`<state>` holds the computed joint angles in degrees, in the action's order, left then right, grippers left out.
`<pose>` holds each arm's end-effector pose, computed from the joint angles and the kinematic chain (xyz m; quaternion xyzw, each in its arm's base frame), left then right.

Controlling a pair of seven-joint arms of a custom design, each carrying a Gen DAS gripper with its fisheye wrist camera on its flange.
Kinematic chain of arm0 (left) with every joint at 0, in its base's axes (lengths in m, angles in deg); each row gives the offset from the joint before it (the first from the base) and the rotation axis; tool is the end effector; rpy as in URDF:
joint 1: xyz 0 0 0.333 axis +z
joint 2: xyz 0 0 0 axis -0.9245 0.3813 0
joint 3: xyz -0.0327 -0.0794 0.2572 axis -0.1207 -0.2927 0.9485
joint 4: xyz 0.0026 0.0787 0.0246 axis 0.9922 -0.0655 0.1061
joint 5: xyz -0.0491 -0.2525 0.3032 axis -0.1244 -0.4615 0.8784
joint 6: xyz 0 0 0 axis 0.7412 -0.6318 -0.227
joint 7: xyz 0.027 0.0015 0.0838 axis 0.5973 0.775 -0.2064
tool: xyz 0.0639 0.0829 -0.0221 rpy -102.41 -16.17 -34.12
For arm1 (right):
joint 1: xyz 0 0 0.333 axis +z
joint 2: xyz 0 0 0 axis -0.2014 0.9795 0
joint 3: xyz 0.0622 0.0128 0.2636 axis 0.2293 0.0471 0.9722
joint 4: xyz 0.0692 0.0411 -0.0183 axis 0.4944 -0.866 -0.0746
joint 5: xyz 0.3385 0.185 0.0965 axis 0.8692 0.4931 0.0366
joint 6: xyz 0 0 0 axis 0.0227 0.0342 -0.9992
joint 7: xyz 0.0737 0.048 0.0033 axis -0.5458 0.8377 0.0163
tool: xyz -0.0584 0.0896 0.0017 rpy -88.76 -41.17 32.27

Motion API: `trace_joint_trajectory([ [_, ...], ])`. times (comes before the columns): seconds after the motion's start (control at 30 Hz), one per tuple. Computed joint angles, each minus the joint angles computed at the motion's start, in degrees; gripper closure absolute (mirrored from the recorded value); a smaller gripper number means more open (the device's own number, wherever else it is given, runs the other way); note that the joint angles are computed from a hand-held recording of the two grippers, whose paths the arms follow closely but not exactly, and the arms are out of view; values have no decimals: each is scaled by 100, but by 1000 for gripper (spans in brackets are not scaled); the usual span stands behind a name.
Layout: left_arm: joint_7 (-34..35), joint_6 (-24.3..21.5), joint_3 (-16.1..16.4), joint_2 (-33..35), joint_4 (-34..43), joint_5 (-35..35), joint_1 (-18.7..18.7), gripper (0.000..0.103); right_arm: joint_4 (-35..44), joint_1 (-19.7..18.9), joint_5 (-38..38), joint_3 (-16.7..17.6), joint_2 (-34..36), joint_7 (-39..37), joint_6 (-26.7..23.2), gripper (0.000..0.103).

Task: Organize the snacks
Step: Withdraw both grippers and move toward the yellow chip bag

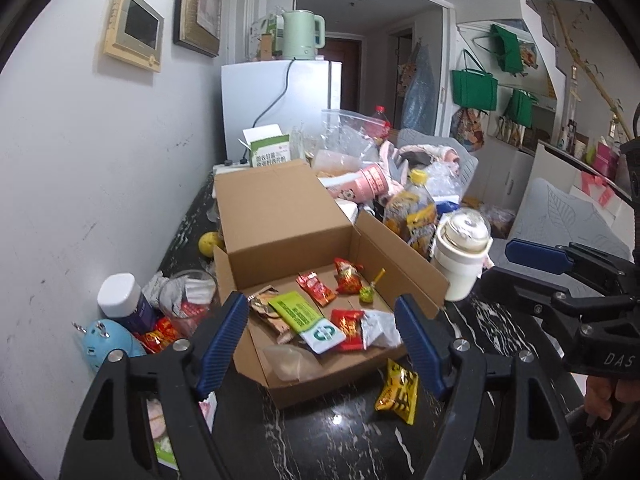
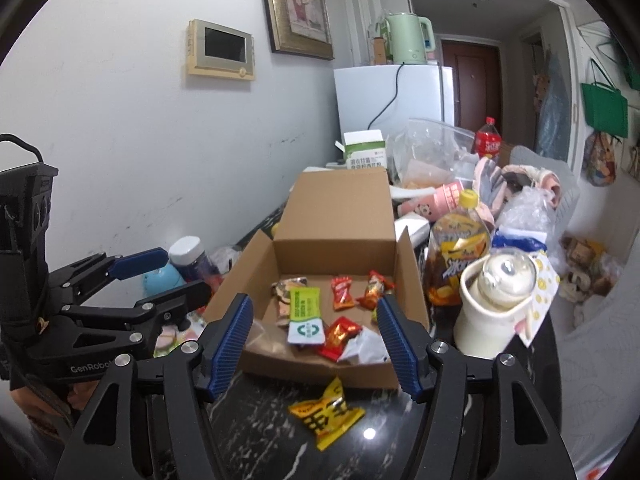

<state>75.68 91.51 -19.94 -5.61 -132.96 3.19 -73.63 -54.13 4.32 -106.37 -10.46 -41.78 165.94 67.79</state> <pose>0.4966 -0.0517 0.6247 -0.4417 0.7714 -0.4068 0.2104 0.4307 0.2168 0.6198 -0.6342 0.6164 -0.2713 0.3798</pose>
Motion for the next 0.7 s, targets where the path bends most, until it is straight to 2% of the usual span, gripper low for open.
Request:
trace_joint_trajectory([
  [0.3,194,-206,62,-445,-624,13,-75,28,-693,138,217,3,-429,172,-215,38],
  [0.7,-69,-656,16,-457,-1089,43,-27,28,-1727,491,897,-305,-712,189,-49,38],
])
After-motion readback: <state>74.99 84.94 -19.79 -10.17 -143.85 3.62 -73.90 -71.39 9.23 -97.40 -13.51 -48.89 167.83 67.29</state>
